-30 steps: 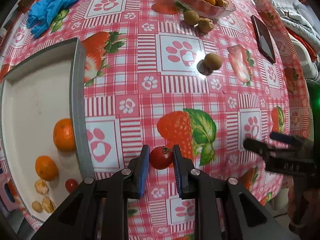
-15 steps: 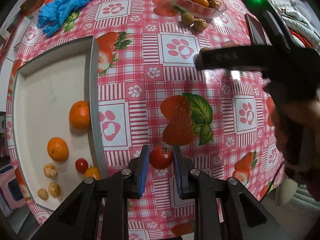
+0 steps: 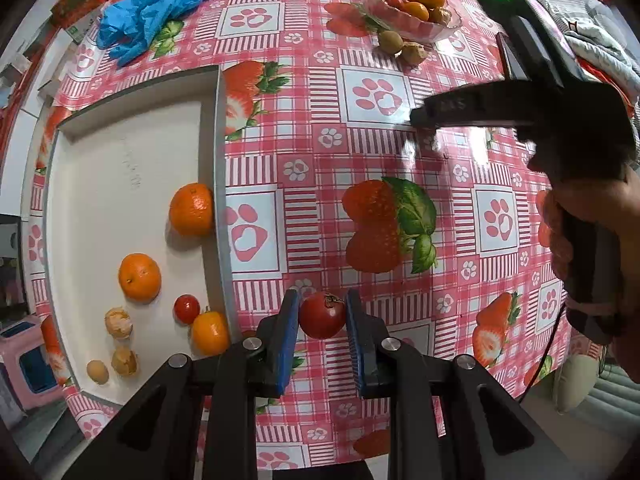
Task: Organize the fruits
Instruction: 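Grasp a small brown round fruit with the right tool while the left tool holds the tomato, then carry the cherry tomato and brown fruit over the white tray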
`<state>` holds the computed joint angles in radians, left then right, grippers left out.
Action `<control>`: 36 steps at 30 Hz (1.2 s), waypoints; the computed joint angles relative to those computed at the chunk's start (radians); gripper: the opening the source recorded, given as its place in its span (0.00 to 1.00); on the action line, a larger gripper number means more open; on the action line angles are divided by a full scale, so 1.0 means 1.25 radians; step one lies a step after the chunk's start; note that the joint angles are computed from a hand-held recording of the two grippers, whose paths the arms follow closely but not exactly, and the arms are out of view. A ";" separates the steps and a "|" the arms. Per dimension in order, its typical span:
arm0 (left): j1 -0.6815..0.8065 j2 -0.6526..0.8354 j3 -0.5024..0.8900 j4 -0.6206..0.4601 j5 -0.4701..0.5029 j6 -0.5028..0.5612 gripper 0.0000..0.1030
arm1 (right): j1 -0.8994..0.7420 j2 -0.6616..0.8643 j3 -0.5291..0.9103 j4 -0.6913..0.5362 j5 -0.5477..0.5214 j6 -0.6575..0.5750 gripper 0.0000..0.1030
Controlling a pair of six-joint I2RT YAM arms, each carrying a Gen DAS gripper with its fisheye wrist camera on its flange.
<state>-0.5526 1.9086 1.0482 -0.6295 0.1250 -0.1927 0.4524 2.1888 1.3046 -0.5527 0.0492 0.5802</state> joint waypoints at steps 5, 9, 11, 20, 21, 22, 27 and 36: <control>-0.008 -0.038 -0.002 -0.027 -0.022 -0.012 0.24 | 0.026 -0.115 -0.117 0.012 -0.026 0.026 0.27; -0.030 -0.082 -0.007 -0.050 -0.046 -0.046 0.24 | 0.048 -0.225 -0.235 0.035 -0.041 0.045 0.27; -0.041 -0.114 -0.011 -0.069 -0.060 -0.069 0.24 | 0.045 -0.280 -0.300 0.051 -0.051 0.041 0.27; -0.051 -0.298 -0.077 -0.152 -0.108 -0.162 0.24 | 0.055 -0.554 -0.509 0.032 -0.073 0.059 0.27; -0.041 -0.320 -0.086 -0.160 -0.113 -0.159 0.24 | 0.067 -0.572 -0.517 0.022 -0.070 0.075 0.27; -0.025 -0.340 -0.095 -0.167 -0.115 -0.150 0.24 | 0.078 -0.586 -0.521 0.014 -0.067 0.089 0.27; 0.103 -0.404 -0.125 -0.173 -0.106 -0.023 0.24 | 0.173 -0.637 -0.513 -0.009 -0.006 0.228 0.27; 0.418 -0.406 -0.122 -0.171 -0.021 0.427 0.24 | 0.399 -0.507 -0.313 -0.071 0.132 0.567 0.27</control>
